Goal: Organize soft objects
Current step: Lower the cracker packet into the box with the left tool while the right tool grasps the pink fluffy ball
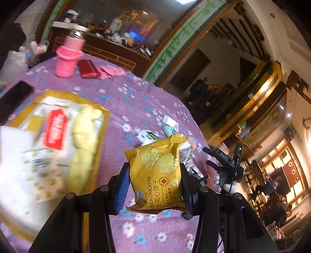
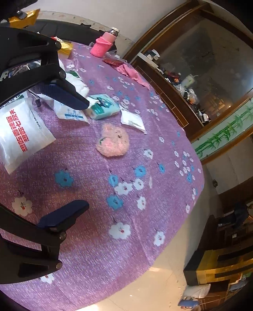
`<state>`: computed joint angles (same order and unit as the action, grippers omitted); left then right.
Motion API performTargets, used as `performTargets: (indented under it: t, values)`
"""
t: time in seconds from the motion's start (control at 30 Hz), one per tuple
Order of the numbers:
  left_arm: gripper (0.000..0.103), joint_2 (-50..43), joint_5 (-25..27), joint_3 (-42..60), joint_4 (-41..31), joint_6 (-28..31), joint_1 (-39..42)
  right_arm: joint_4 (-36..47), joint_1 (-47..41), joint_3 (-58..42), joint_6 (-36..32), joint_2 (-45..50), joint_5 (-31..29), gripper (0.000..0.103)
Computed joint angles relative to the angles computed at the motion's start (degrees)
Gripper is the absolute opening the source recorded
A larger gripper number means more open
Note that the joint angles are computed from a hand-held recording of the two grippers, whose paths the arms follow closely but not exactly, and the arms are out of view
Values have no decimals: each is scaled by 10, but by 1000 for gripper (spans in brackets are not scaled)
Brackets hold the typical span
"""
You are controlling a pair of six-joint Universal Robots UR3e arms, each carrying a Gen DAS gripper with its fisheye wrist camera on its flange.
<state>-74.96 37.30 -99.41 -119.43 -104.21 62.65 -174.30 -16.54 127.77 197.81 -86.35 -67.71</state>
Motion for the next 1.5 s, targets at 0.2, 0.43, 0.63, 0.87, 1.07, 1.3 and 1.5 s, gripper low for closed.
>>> performTargets:
  t: [0.2, 0.43, 0.63, 0.87, 1.07, 1.3, 1.5]
  values:
    - [51, 16, 7, 28, -52, 76, 100, 135, 24, -139, 2, 42, -27, 93]
    - [51, -4, 34, -3, 40, 50, 149, 303, 111, -399, -46, 194, -167, 92]
    - [51, -30, 60, -26, 133, 1, 162, 347, 126, -464, -71, 250, -171, 37]
    - [51, -29, 90, -81, 256, -59, 139, 321, 113, -389, -62, 154, -155, 37]
    - [69, -20, 135, -138, 404, -149, 119, 340, 166, -349, -85, 35, -135, 37]
    - [70, -17, 88, -88, 243, -65, 201, 372, 359, -442, -81, 85, -120, 37]
    - [70, -23, 54, -22, 73, 47, 299, 422, 499, -614, -69, 232, -75, 37]
